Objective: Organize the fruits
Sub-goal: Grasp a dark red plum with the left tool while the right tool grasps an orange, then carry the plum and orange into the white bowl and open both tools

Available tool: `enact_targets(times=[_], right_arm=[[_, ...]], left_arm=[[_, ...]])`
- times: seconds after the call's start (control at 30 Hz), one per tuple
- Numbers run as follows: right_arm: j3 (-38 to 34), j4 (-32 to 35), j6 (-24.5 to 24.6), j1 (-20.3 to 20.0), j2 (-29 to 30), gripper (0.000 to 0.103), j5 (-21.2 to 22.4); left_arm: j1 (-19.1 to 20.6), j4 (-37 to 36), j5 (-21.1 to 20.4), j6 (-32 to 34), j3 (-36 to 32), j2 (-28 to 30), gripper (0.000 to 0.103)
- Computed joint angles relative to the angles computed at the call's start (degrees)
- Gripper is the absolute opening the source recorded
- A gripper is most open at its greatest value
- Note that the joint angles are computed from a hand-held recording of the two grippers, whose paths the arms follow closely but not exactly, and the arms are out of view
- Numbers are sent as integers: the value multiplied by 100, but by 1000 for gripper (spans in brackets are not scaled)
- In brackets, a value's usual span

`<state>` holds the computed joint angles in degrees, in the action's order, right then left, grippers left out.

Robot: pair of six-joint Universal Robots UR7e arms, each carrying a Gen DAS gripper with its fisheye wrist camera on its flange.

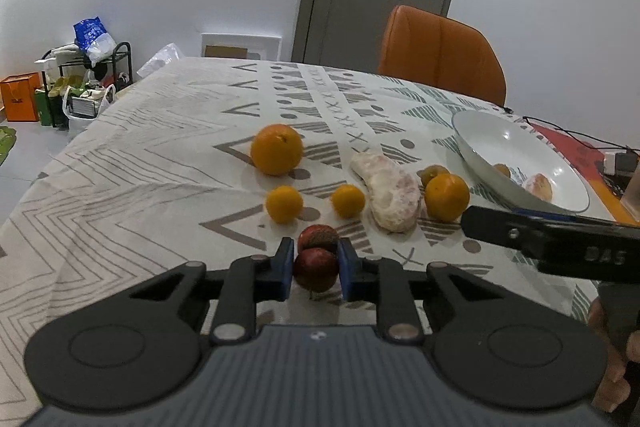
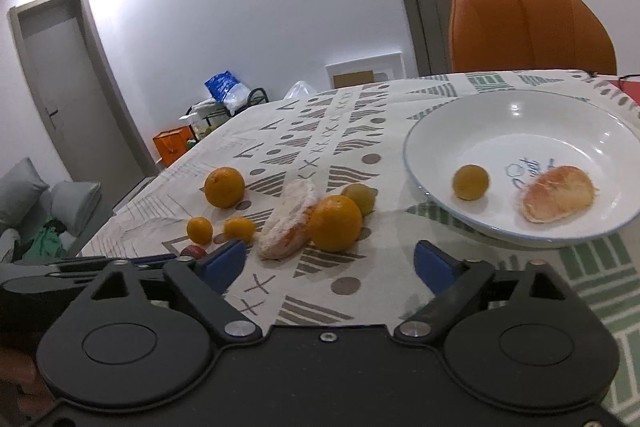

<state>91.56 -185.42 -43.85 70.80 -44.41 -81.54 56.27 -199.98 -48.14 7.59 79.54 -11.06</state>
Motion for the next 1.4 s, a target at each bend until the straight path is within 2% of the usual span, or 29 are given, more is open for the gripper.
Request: enact_targets(times=[0.27,0.7,0.77,0.8,1.1,1.4], right_arm=[[-168,-6,-50,107,148,71,-178],[-513,-31,-158,235,439,62,-477],[-582,-24,-148,247,496,38,-546],[-608,-9,-103,244,509,32,-565],[-302,-48,-157,187,248,32,-319],[-87,-167,-98,80,-51,32,-81]], left_arm=[[20,-142,-52,36,103,-122,22],[42,-342,35,27,199,-208,22],[35,-372,66,37,210,-217,22],[31,-384,82,44,214,-221,22],[-18,-435,86,144,128,-186,22],[-86,-223,-28,296,-317,42,22]])
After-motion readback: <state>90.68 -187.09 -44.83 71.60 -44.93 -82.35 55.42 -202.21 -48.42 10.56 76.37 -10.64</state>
